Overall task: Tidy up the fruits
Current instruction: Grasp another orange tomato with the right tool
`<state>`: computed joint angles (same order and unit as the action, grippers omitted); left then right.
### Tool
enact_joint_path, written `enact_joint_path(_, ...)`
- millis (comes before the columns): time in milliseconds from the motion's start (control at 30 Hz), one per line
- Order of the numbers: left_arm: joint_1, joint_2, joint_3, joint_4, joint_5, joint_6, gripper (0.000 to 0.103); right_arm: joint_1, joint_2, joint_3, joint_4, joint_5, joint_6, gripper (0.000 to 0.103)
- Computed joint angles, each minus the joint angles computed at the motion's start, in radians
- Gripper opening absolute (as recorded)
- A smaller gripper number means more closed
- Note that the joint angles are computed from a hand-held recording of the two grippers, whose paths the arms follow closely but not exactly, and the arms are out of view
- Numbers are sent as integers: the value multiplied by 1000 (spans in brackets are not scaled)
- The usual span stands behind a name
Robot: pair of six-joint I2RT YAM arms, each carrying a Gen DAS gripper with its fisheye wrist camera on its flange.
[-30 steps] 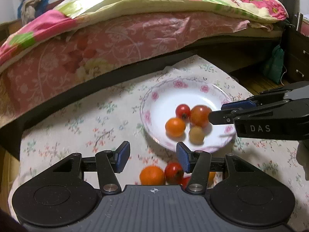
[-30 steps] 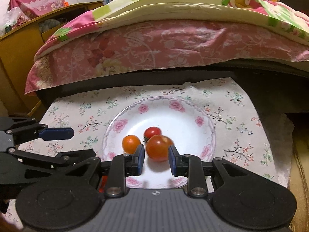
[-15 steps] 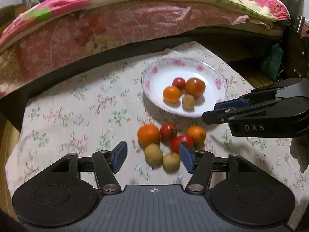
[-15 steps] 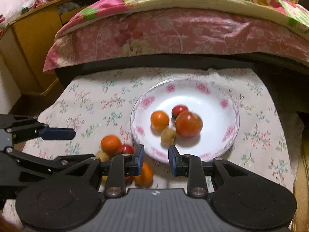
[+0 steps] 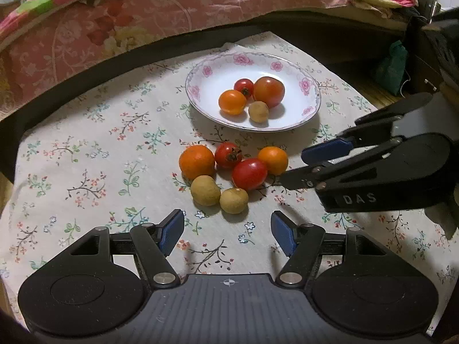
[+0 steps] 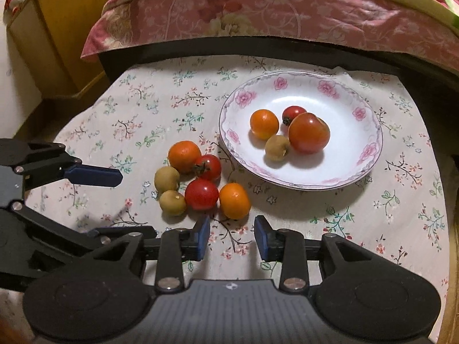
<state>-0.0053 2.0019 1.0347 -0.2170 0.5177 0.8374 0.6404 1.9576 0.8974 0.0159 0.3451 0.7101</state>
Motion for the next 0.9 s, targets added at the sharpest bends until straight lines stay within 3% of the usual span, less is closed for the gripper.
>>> enact_joint_path(600, 1, 51, 47, -62, 10, 38, 76, -61, 104, 35, 105, -31, -120, 34)
enact_joint_path(900, -4, 73, 53, -55, 31, 56, 76, -65, 116, 67, 75, -32, -120, 32)
